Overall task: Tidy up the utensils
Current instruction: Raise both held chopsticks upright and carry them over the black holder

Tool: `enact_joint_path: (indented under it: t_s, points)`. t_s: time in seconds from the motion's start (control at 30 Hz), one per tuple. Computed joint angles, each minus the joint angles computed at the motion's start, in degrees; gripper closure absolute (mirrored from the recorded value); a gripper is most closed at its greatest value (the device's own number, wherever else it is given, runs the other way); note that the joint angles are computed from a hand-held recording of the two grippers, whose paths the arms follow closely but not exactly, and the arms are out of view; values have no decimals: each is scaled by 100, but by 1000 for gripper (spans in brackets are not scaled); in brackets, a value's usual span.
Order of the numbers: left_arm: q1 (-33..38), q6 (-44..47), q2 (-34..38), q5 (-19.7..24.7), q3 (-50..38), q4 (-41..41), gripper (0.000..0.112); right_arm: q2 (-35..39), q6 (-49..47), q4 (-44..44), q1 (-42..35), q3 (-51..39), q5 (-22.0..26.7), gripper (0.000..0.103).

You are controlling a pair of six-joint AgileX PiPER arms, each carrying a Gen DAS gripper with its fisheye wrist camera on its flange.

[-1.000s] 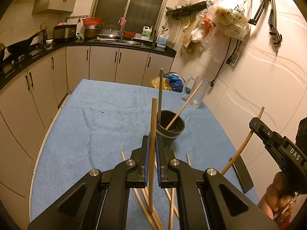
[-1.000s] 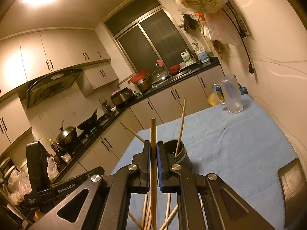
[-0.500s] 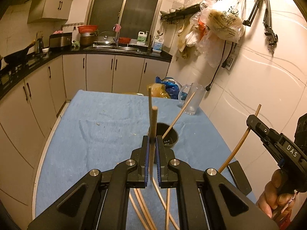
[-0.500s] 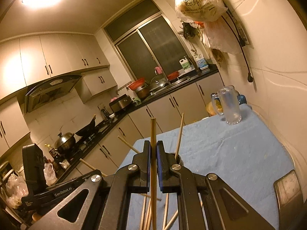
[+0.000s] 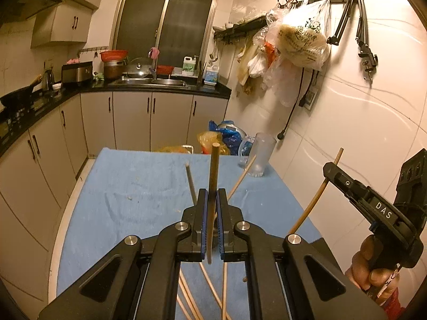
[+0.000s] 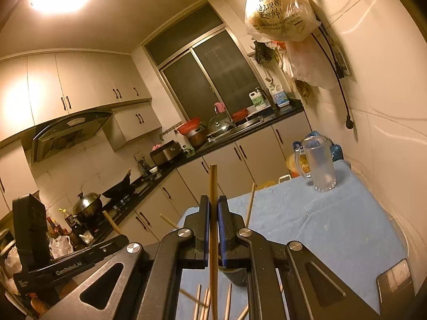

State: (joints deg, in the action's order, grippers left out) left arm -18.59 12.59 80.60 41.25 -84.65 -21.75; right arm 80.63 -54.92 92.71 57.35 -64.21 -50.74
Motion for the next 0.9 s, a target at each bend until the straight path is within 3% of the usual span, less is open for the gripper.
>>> enact_joint_path:
  t_s: [0.57, 0.9]
  points:
    - [-232, -851, 1286, 486, -2213, 613, 106, 457, -887, 239, -1061, -1130, 642, 97]
    - [-152, -882, 1952, 552, -2686, 398, 106, 967, -881, 229, -1508, -1566, 809, 97]
